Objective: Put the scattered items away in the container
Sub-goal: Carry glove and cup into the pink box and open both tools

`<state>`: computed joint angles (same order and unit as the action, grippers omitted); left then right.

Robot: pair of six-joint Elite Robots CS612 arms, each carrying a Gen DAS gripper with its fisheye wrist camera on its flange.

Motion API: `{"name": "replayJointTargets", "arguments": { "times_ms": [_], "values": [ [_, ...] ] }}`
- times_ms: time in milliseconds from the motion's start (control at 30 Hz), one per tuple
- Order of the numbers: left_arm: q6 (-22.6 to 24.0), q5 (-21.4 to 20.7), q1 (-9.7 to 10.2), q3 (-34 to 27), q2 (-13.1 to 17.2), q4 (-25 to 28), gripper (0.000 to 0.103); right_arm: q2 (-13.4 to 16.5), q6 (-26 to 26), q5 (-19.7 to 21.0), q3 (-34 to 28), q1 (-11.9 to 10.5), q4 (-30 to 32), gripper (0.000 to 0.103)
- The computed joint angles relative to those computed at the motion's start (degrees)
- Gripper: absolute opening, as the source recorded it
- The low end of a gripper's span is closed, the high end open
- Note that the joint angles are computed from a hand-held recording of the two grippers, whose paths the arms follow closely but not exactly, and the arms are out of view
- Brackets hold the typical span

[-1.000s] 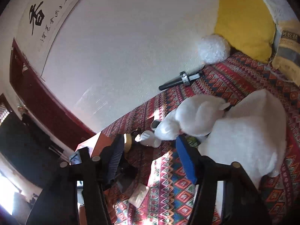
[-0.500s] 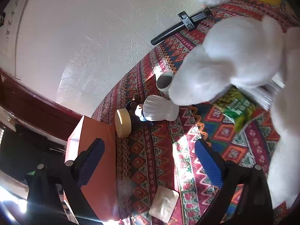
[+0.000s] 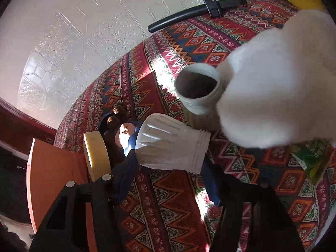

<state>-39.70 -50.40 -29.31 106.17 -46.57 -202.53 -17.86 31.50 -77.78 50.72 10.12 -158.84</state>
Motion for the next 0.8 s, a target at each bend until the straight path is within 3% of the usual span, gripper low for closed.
{"name": "replayJointTargets", "arguments": {
  "times_ms": [100, 233, 300, 400, 500, 600, 700, 767, 800],
  "values": [
    [0.40, 0.41, -0.34, 0.23, -0.10, -0.53, 0.013, -3.87, 0.07, 6.87, 8.88, -1.10, -9.54, 0.056],
    [-0.29, -1.98, -0.29, -0.19, 0.11, 0.60, 0.013, -8.33, 5.88, 17.88, 17.57, -2.77, -21.76, 0.056],
    [-1.15, -2.83, -0.36, -0.13, -0.07, 0.63, 0.013, -10.91, 5.99, 19.89, 20.90, -2.65, -29.38, 0.056],
    [-0.07, 0.47, -1.88, 0.85, -1.38, -2.11, 0.013, -15.69, 1.34, 19.39, 26.39, -1.19, -41.46, 0.056],
    [8.61, 7.12, -4.72, 2.25, -3.00, -11.18, 0.014, -19.18, -1.70, 19.74, 30.10, 0.54, -55.38, 0.056],
    [20.90, 12.70, -7.12, 2.08, -3.36, -22.22, 0.015, -21.54, -7.29, 18.38, 33.07, 2.65, -67.12, 0.057],
    [25.72, 11.25, -6.52, 1.05, -2.63, -27.45, 0.016, -21.72, -11.54, 19.16, 32.24, 4.47, -67.79, 0.057],
    [23.32, 8.74, -4.49, -0.46, -1.18, -24.10, 0.025, -20.06, -13.56, 19.40, 28.58, 5.58, -62.37, 0.057],
    [20.15, 7.93, -3.24, -1.41, -0.47, -18.82, 0.050, -18.84, -15.84, 20.40, 25.62, 6.03, -56.59, 0.058]
  ]
}}
